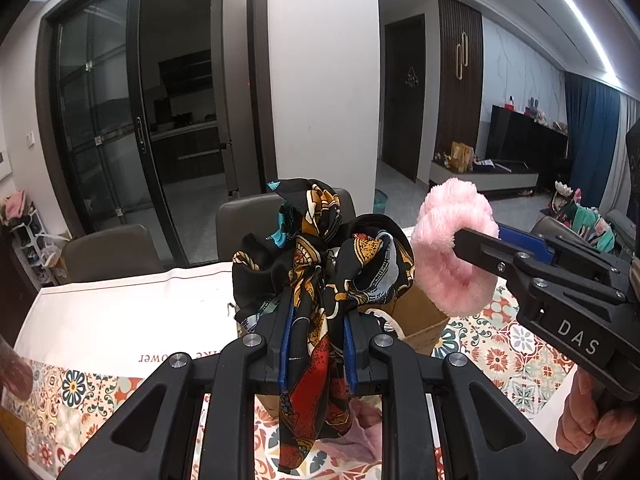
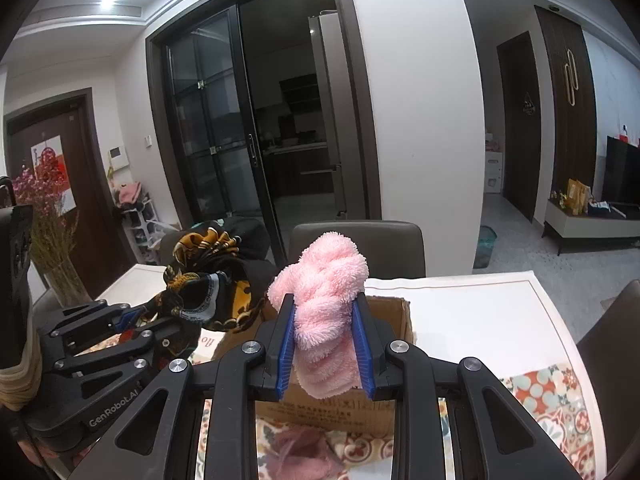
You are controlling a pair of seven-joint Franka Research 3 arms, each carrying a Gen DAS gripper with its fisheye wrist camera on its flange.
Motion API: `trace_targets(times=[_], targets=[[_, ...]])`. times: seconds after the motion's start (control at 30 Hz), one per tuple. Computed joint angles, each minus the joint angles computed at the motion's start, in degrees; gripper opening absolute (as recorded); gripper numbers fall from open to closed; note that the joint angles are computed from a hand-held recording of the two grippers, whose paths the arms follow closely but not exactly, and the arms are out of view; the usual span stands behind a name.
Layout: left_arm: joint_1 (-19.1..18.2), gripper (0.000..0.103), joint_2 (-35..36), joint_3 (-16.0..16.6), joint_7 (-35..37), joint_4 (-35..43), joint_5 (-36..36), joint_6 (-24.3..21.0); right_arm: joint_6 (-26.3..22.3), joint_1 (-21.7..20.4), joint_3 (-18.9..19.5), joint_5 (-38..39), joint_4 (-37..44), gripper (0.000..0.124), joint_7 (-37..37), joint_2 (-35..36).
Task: Organize soft objects
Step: 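Carry scarf and pink towel with both grippers over the box opening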
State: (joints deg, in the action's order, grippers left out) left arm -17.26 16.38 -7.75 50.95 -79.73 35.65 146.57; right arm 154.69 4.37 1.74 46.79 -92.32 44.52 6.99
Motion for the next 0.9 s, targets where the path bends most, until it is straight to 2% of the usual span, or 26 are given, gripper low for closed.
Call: trace_targets(times=[0.37, 0.57, 0.7, 0.9], targets=[[2.65, 0.021, 9.65, -1.41, 14.05, 12.36, -11.69, -1.78, -3.80, -1.04, 1.30, -4.49, 11.13, 0.028, 4.03, 8.97], [1.65, 0.021, 15.44, 0.02, 17.35, 21.12, -13.71, -2.98, -4.35, -1.23, 1.94, -8.70, 16.89, 0.028, 8.08, 13.29], [2.21, 0.021, 19.36, -0.92, 21.60, 26.42, -16.94, -2.76, -6.64, -2.28, 2.73, -9.37, 20.62, 0.028, 9.85, 16.01], [1.15, 0.021, 26.15, -0.41, 27.50, 36.31, -19.77, -8.50, -8.65, -2.35, 2.55, -12.84, 22.92, 0.028, 11.88, 18.77]])
